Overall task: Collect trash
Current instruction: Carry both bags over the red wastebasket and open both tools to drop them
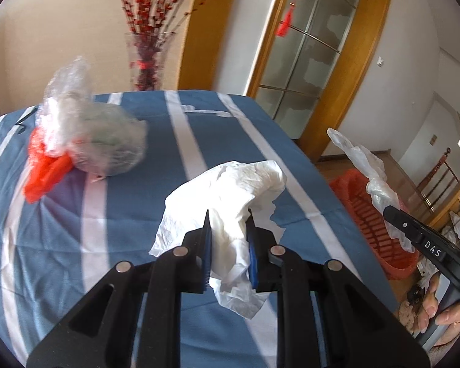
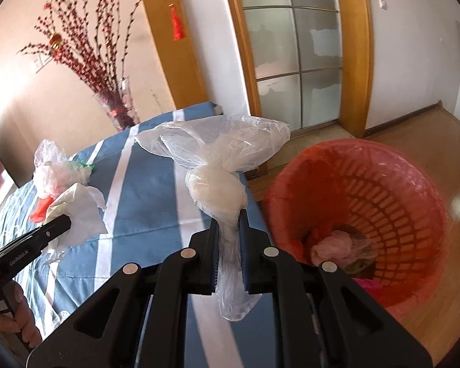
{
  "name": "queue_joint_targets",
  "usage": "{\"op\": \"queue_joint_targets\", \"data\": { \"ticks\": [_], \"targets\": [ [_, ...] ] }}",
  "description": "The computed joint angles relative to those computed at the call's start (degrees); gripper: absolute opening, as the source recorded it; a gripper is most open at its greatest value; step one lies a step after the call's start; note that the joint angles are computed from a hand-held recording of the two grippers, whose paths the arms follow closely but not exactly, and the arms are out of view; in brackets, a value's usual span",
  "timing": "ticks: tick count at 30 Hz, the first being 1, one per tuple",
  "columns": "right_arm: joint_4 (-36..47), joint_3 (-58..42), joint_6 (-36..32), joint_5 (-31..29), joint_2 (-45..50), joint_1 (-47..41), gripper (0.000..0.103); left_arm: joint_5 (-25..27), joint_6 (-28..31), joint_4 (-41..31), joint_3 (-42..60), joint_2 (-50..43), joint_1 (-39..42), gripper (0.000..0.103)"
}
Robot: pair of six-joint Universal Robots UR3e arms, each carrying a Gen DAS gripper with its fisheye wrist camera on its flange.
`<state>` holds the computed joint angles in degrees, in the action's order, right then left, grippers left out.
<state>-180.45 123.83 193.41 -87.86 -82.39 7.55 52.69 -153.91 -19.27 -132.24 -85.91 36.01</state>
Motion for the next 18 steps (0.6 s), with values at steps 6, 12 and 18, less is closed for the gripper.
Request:
{"op": "queue_joint_targets", "data": {
  "ticks": [6,12,18],
  "targets": [
    [-1.53,5.89,-0.63,1.99,-4.26,-4.49,0.012,0.85,-2.39,1.43,1.2,-1.52,-5.18,0.019],
    [-2.67,10.98,-1.01,4.06,-7.94,-8.96,0.012,2.39,-5.33,3.36,2.72,-3.76,-11.05,0.019],
    [-3.15,15.94,-1.95,6.94,-11.67,-14.96,0.012,3.24,-7.79,4.78,5.09,-7.21,-16.55,0.019]
  ]
}}
